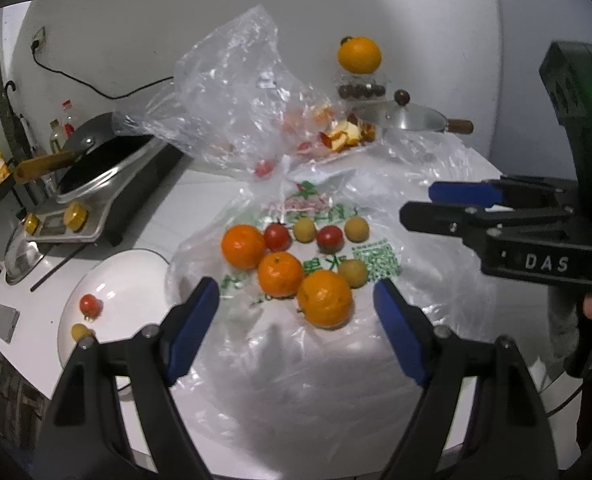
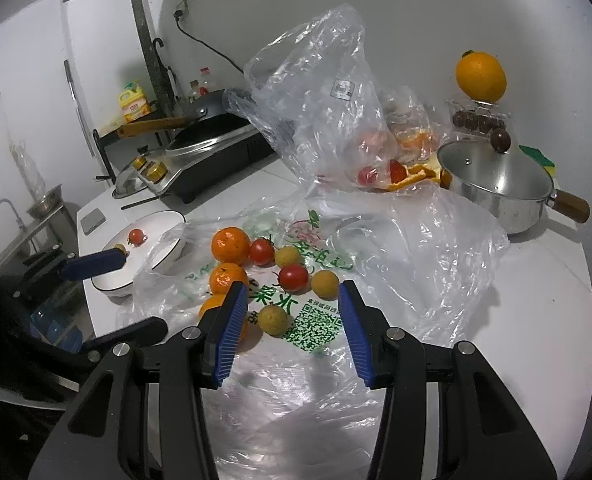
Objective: Organize fruits
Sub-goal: 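Reach the left tool to a mandarin while the right tool reaches a yellow-green fruit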
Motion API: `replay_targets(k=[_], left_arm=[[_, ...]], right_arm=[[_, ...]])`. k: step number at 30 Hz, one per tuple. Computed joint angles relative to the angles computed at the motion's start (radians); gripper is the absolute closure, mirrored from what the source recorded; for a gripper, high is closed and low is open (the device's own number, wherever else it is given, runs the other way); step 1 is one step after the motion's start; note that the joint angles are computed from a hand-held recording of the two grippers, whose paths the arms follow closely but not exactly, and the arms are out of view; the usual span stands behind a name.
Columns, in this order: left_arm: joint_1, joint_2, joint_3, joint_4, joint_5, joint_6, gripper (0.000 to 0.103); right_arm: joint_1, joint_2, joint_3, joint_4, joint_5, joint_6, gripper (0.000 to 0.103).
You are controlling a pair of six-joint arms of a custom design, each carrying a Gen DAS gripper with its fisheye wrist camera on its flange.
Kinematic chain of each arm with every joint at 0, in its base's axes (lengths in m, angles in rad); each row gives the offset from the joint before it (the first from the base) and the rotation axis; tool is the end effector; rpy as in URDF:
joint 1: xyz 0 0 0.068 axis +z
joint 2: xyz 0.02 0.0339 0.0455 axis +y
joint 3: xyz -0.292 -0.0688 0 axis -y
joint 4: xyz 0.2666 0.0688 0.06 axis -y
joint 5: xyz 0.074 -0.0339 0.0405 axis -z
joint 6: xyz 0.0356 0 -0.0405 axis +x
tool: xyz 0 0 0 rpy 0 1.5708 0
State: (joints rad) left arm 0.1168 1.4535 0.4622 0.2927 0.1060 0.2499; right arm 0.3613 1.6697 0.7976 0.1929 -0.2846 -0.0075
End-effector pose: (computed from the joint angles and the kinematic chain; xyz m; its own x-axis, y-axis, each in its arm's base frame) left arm 0.2644 0.0272 0.1429 -0.6277 0.1740 -0.7588 0.1237 0.9846 0.1234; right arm 0.3243 0.1332 0.1706 -0.5835 -0.2282 -0.7794 -0.5480 0.8189 0.1705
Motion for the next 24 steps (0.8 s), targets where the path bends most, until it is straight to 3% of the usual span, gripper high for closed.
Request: replay_targets(k=[6,9,14,20,24], left_arm=[[-0.032,0.071,0.019,0.03,-0.021,-0.003,0.023],[-0.042,0.104,0.036,0.027,-0.025,0.004,0.032],[-0.054,0.163,0.06,0.036,-0.028,0.005,0.036],[-0.065,0.229,0.096,0.028,-0.016,0.01,0.05],[-0.064,0.267,0.117,0.023,-0.011,0.016,0.053]], right_arm=[[-0.016,0.026,0.008,0.006,-0.027,-0.006,0.053],[-0.024,0.035,0.013,0.007,-0.038,-0.006,0.053],[-0.036,0.057,0.022,0.011,-0.052,-0.003,0.053],[-0.043,0.083,0.038,0.008,-0.06,-0.004,0.053],[-0.046,0.104,0.051,0.006,-0.059,-0.003,0.053]])
